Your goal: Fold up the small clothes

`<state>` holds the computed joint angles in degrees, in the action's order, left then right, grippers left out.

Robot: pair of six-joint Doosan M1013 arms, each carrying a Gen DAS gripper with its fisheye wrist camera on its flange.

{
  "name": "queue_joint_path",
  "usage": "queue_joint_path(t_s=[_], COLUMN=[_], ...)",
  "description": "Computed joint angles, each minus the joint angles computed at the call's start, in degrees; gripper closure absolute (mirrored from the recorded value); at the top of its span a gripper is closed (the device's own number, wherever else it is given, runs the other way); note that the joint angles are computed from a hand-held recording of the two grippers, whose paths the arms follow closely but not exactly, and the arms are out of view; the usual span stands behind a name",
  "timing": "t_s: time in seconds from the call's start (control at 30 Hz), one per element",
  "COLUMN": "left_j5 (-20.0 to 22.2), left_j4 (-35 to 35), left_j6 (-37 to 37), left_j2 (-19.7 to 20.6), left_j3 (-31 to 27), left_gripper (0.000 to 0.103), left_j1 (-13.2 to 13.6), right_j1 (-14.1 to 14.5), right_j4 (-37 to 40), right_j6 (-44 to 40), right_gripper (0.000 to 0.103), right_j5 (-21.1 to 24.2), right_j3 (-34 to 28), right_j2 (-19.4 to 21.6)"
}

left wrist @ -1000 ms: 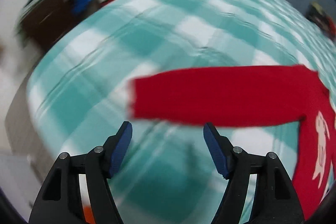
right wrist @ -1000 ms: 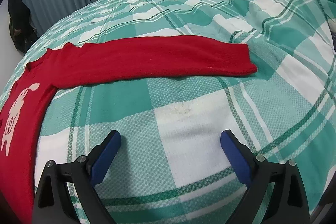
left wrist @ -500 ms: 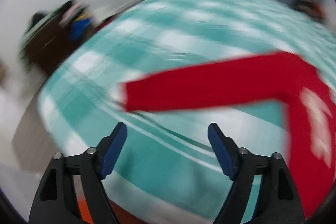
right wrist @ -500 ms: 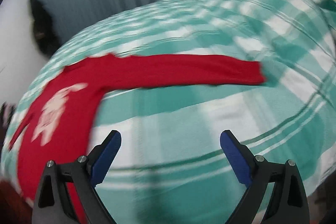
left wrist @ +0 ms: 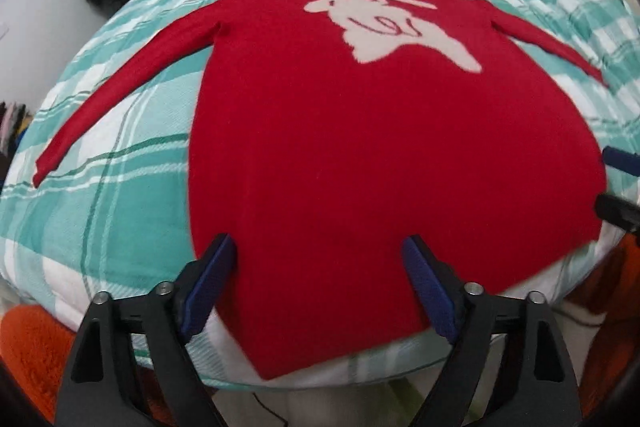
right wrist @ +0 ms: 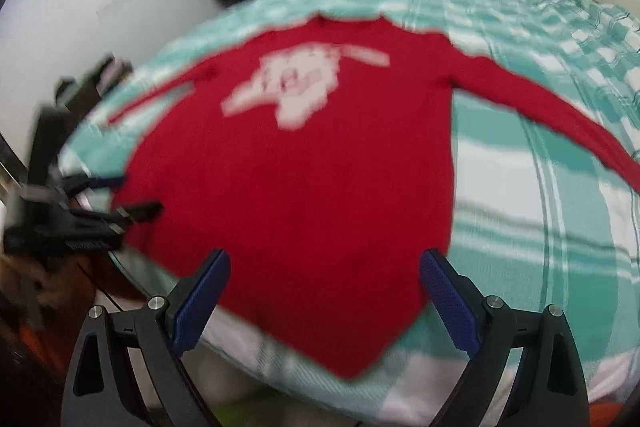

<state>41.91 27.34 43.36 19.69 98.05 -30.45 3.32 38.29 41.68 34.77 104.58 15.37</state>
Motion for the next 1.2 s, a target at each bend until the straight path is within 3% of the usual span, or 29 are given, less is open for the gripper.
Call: queue_joint_path(t_s=[0.1,0.23,0.3,0.47,0.6,0.77,0.9,1.07,1.2], left_j5=[2.5,5.7,3.8,-0.3,1.1,3.7,5.1,5.5,7.1], left_j4=[-2.2,-3.9,-3.9,7.4,6.2,5.4,7.3,7.7,10.3], left_j6=[3.2,4.9,2.7,-16.5,-22.7,-28.5,-33.7,-36.4,-37.5], left_j2=[0.1,-0.8,-2.3,-6.2,-5.7,-5.3,-6.7,-6.8,-6.1], left_j3=[-0.8,0.0,1.4,4.2,4.2,4.7,6.6,6.9,6.2], left_gripper=[0.012,0.011,0.015,0.009,0.008,0.009,0.008,0.009,0.008], left_j1=[0.0,-0.4,-0.2,0.9,3.5,4.8,4.8,5.4,5.3], right_j1=[0.1,-1.5,-2.1,-3.5,-2.8,-3.1,-5.9,-12.2,-17.0], right_j4=[-8.5,-10.8,-9.5,6.8,8.0,8.8,13.4,26.0,36.5], right_j6=[9.3,15.9,17.3,3.8,0.9,0.2,2.3,5.5,8.8], right_gripper=[0.008,0.008,0.008,0.008,0.008,0.008,0.008,0.008,0.008], right_j5=[1.7,1.2,-0.9,-6.9,-6.1,-5.8,-3.8,1.4,1.0], right_j3=[-0.7,-0.4,0.7,3.4,3.2,3.2,3.2,0.3,-3.7], right_j2=[0.9,0.3,-0.7,-3.1,-2.8,-2.9,-2.3,1.0,4.9])
